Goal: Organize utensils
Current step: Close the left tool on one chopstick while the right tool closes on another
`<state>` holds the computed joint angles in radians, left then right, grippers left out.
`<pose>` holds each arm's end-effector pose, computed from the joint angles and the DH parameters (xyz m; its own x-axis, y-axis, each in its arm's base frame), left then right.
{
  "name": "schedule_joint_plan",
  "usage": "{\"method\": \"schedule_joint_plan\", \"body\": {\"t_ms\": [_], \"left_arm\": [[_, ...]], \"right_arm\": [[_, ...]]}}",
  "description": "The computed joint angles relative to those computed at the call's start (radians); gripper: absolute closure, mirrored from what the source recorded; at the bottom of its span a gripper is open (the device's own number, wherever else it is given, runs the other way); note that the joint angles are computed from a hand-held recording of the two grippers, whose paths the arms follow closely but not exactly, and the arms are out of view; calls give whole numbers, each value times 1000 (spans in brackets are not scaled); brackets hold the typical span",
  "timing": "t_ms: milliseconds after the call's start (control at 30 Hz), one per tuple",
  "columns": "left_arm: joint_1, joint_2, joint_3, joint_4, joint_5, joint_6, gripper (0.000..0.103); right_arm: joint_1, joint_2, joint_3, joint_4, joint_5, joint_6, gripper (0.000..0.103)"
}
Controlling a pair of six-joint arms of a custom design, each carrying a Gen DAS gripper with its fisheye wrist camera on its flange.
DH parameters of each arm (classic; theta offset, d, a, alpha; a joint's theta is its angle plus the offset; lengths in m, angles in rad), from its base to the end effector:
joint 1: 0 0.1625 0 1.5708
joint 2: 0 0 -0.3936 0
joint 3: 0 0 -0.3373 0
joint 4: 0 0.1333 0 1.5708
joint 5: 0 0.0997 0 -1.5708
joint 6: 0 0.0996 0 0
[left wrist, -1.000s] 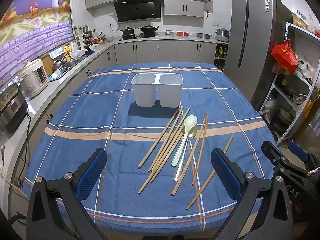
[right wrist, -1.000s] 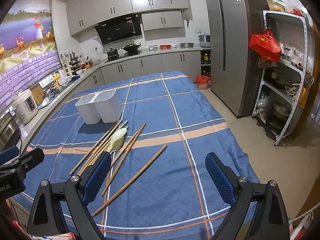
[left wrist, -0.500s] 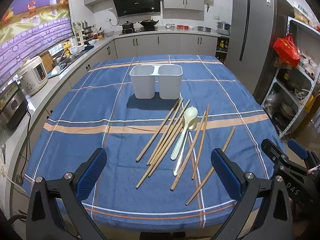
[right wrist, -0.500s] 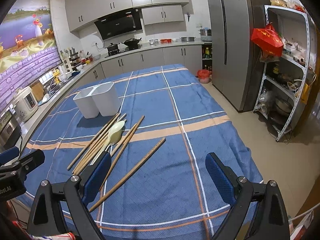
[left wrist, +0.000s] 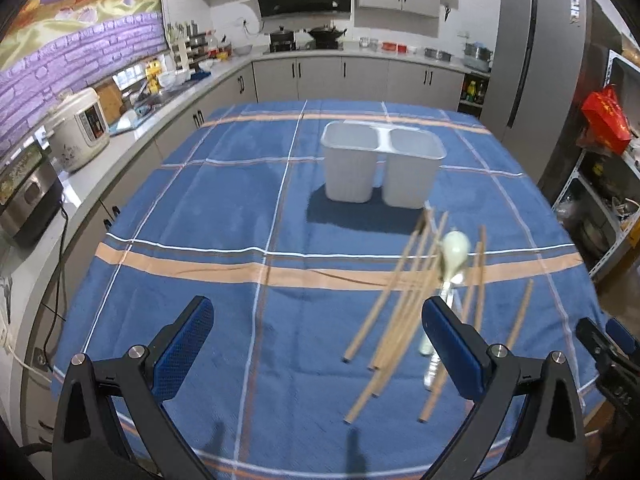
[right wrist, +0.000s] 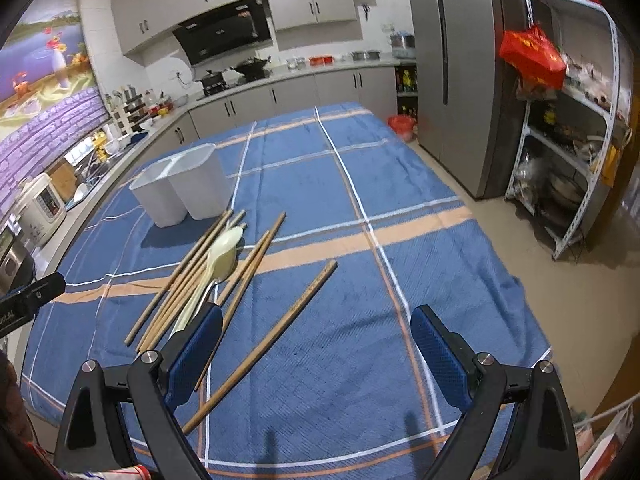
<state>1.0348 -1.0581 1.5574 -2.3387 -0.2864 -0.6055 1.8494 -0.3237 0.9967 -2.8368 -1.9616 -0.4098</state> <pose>-0.1060 -0.6265 0.3433 -0.5869 -0.5331 -0.6094 0.1926 0.6391 -0.7446 0.3037 -0.7151 0.0568 -0.7782 -0.3632 0.5124 -0.5867 0.7115 -0.3867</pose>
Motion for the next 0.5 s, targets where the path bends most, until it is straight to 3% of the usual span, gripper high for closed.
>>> {"method": "schedule_joint_plan", "body": {"t_ms": [200, 367, 500], "left_arm": [[94, 33, -83, -116, -171, 232, 1], [173, 113, -247, -7, -355, 316, 31], [217, 193, -374, 3, -449, 414, 32]], "right_arm": [[-4, 61, -112, 104, -33, 83, 5], [-10, 129, -238, 238, -62, 155, 9], [-14, 193, -357, 362, -68, 188, 22]]}}
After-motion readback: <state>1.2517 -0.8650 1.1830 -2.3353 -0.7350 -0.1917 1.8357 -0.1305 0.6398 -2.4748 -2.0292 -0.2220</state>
